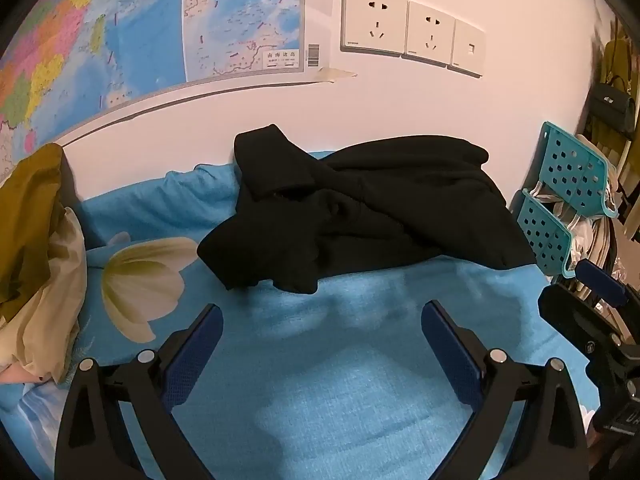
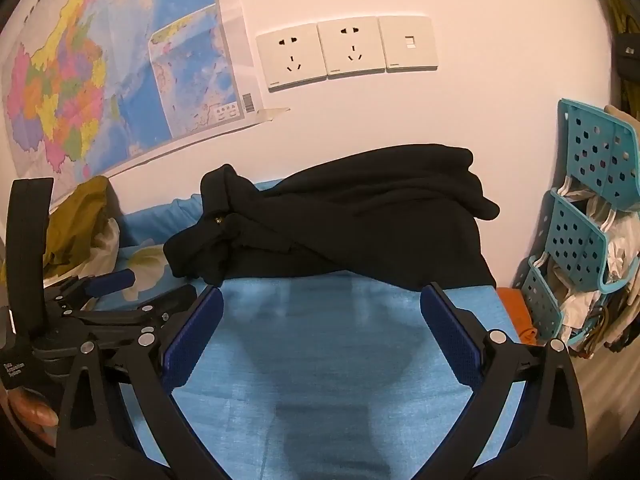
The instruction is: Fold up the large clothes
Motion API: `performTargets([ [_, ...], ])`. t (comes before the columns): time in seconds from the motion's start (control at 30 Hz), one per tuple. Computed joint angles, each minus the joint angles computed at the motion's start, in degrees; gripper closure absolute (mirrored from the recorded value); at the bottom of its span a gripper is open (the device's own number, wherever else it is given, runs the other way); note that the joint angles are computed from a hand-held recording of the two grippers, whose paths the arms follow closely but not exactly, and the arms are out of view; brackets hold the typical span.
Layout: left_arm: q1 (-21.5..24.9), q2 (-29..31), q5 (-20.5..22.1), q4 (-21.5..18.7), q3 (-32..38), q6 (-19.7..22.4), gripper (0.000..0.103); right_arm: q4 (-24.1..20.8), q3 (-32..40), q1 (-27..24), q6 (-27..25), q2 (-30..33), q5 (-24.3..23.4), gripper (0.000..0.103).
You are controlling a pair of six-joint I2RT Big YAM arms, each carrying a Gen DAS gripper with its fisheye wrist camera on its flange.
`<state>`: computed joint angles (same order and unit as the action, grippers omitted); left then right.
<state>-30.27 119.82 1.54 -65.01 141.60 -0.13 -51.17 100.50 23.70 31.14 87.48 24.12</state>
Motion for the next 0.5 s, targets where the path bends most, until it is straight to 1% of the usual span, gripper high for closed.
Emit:
performTargets([
  [0.2, 0.1, 1.0, 0.1, -1.2, 1.8, -0.4, 0.007, -0.1, 0.3, 0.1, -0.3, 0.3, 0.2, 0.006],
  [0.5, 0.2, 1.5, 0.2, -1.8, 2.6, -0.8, 0.007, -0.4, 0.5, 0.0, -0.3, 0.5, 0.3, 0.006],
])
